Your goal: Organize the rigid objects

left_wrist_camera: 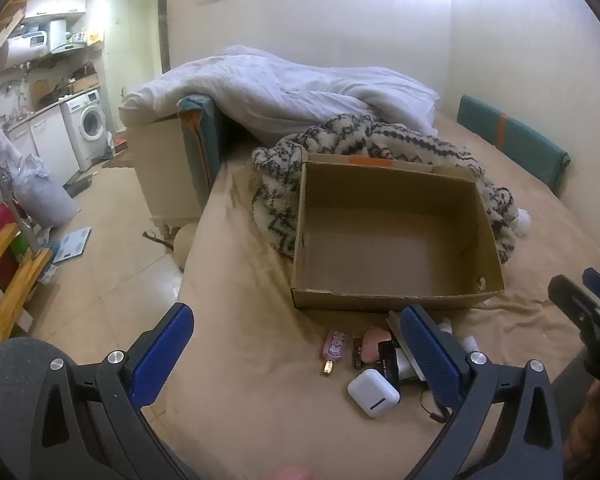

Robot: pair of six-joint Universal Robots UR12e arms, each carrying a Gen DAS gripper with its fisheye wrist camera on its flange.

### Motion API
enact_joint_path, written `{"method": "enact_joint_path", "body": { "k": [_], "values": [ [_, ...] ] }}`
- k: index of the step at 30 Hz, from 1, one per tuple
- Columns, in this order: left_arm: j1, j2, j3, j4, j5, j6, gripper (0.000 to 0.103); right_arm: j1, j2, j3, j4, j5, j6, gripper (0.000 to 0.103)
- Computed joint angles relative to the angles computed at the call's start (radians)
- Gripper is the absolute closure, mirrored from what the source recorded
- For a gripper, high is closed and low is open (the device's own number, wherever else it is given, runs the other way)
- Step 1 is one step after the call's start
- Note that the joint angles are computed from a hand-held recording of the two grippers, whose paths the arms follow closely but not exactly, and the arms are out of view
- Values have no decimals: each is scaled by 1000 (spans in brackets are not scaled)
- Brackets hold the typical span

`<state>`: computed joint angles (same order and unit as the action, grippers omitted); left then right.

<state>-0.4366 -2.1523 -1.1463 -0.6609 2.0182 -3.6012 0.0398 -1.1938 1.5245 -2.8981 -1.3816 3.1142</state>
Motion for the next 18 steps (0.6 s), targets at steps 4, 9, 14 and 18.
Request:
{"method": "enact_joint_path", "body": {
  "k": [4, 9, 14, 18],
  "values": [
    [0, -2, 10, -11, -2, 9, 0, 2, 0, 0, -3, -4, 6, 0],
    [-5, 3, -3, -6, 11, 8, 0, 5, 4, 0, -6, -3, -12, 0],
    [-4, 2, -5, -4, 8, -1, 0, 2, 3, -3, -8, -1, -17, 0],
    [-3, 5, -10, -6, 7, 1, 0, 2, 2, 1, -12, -2, -18, 0]
  ]
}}
